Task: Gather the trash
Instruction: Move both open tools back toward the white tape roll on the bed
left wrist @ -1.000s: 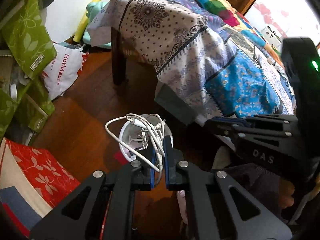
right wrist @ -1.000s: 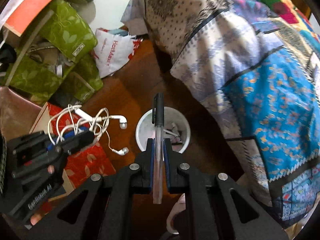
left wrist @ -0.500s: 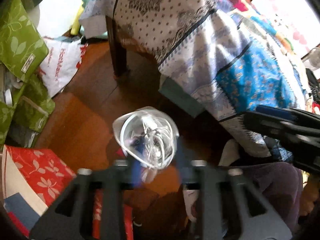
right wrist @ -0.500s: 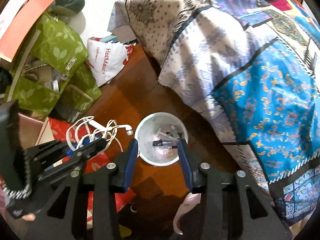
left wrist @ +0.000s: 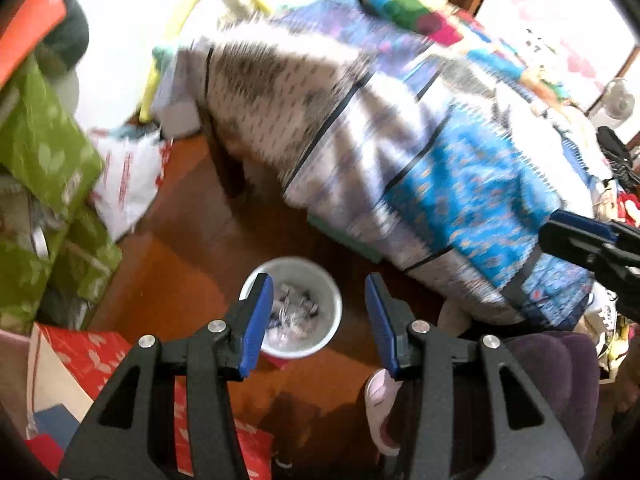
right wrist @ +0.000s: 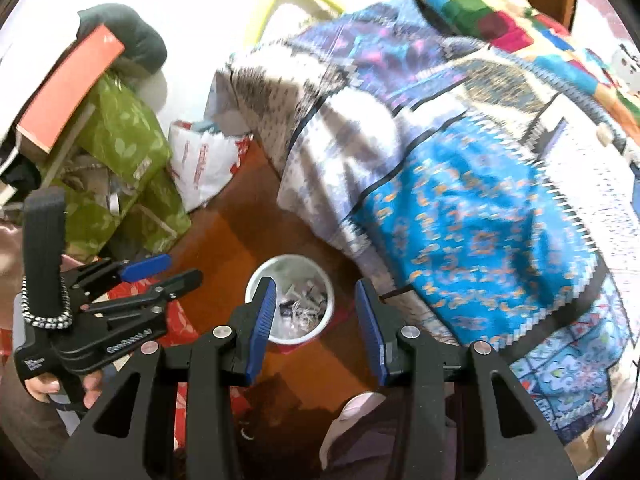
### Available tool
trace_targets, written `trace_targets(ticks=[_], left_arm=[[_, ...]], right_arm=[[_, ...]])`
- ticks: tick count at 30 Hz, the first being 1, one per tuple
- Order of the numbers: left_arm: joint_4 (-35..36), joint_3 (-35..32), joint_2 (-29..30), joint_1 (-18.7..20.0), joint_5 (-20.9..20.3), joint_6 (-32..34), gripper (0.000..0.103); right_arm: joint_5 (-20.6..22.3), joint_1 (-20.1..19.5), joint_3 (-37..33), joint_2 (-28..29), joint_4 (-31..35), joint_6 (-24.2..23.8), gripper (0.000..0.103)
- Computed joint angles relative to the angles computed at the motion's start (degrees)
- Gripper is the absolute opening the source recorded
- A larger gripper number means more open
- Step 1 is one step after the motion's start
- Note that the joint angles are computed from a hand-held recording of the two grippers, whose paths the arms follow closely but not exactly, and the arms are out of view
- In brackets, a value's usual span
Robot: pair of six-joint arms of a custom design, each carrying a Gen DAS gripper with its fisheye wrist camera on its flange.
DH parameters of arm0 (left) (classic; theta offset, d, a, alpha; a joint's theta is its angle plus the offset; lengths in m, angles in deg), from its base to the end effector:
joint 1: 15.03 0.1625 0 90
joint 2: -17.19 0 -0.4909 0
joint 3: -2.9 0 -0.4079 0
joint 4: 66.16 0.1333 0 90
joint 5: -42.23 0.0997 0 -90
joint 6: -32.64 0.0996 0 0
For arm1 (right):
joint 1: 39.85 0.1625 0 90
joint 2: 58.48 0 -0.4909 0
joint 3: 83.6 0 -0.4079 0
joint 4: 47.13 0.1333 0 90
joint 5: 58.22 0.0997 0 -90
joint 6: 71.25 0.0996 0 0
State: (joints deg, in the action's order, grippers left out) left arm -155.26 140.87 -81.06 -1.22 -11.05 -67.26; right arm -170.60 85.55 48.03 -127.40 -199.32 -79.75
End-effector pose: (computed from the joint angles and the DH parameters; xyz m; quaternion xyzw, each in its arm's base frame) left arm -0.2133 -0.2510 0.2621 -0.0759 0.8936 -0.2840 0.3393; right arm 0.3456 -0.3217 0.1650 0.3675 -0.9095 0.0408 0.1898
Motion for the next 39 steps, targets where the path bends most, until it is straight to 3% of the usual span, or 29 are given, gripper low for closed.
trace_targets(ticks=[9, 18, 20, 22, 24, 27, 33, 39], left_arm=[[2.26, -10.72, 8.77, -3.45, 11.60, 4.21, 0.046], [-10.89, -17.59, 18.03, -1.96, 20.82, 21.03, 0.052], [-15.97, -18.50, 20.07, -1.04, 22.08, 26.09, 0.063], [-21.37, -19.42, 22.31, 0.13, 23.53, 31.26, 0.069], [-25.92, -20.73, 24.56, 1.72, 23.82, 36.05, 0.074], [-32.79, -22.75, 27.95, 4.51, 23.77, 43.24, 0.081], [-52.64, -24.94, 33.99, 10.34, 23.04, 59.57, 0.084], [-63.35, -29.40, 40.74, 17.75, 20.44, 71.45, 0.083]], right_arm=[[-1.38, -0.73, -0.88, -9.98, -0.42, -2.08, 0.038], [-3.53, -1.71, -4.66, -16.83, -0.89, -6.90, 0.038], [-3.52, -2.36, -5.47, -17.96, -0.86, -8.21, 0.042], [-3.34, -3.37, -6.48, -19.13, -0.99, -9.22, 0.061], [-3.38, -4.29, -6.77, -20.01, -2.96, -10.16, 0.068], [-4.44, -6.14, -8.00, -19.91, -4.99, -11.94, 0.068], [-5.21, -11.84, -10.62, -17.09, -9.47, -15.24, 0.068], [-3.46, -18.46, -15.02, -10.50, -12.17, -17.13, 0.068]])
